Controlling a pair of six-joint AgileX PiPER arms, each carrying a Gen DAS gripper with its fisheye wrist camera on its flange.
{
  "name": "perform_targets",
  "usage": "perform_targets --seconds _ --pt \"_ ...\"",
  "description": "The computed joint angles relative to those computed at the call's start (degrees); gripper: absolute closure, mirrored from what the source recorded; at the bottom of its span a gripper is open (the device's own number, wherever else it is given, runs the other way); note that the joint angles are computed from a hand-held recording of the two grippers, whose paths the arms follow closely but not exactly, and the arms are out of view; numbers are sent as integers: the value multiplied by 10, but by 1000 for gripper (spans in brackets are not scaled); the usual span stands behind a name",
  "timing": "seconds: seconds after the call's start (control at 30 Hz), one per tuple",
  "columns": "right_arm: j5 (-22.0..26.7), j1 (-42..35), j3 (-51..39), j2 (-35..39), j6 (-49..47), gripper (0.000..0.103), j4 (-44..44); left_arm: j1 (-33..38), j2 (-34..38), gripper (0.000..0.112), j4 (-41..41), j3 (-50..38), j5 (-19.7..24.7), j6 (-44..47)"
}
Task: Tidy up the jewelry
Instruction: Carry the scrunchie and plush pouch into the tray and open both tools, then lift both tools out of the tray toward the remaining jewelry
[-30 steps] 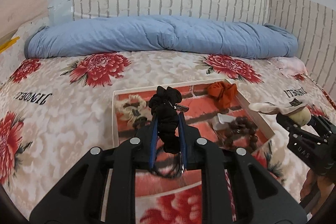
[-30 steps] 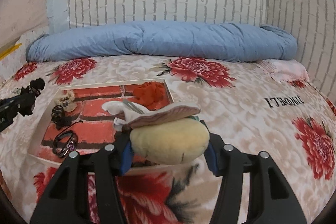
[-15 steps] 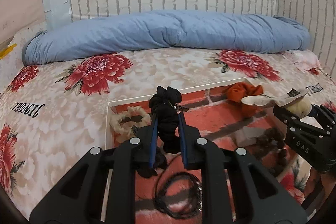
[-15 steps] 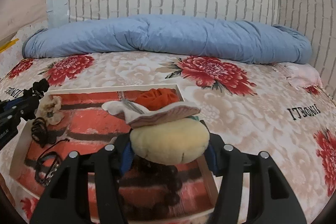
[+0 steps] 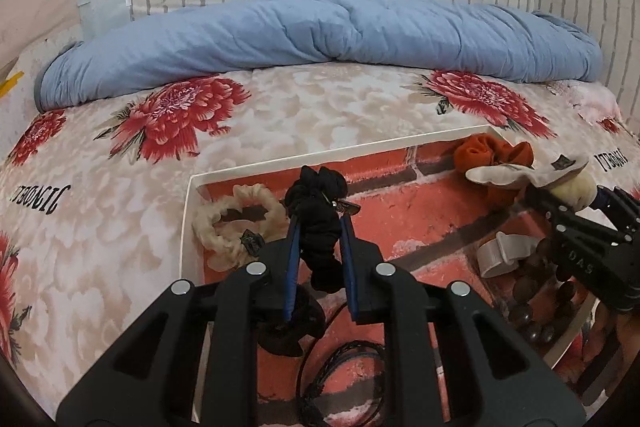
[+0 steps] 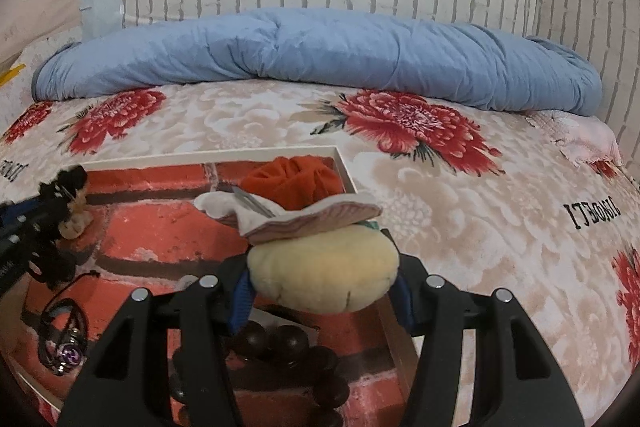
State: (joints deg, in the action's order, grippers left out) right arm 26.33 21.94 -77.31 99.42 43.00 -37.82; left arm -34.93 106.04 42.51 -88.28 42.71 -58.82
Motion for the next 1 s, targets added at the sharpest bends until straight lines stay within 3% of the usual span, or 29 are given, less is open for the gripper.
perform_targets --seconds 0.3,0.47,0.57,0.67,0.77,0.83,0.9,1.0 --pt "19 -5 -19 17 -70 47 67 12 19 88 -68 -27 16 66" --pt "20 -9 -22 19 -89 46 96 8 26 80 -70 -36 33 75" --pt "19 -18 -22 21 -119 45 136 11 26 72 -81 -35 30 83" --pt "7 -22 -11 14 -112 41 136 14 19 57 -84 -28 24 80" --pt "-6 -26 1 3 -145 31 168 10 11 39 -68 -18 22 63" --pt "-9 -20 10 -7 -133 21 147 4 6 29 -51 -14 28 49" --pt "-10 -8 24 -22 -86 19 88 0 -3 24 -46 -8 26 41" --pt "-21 -9 44 -48 -92 18 93 -5 -24 18 -43 5 21 34"
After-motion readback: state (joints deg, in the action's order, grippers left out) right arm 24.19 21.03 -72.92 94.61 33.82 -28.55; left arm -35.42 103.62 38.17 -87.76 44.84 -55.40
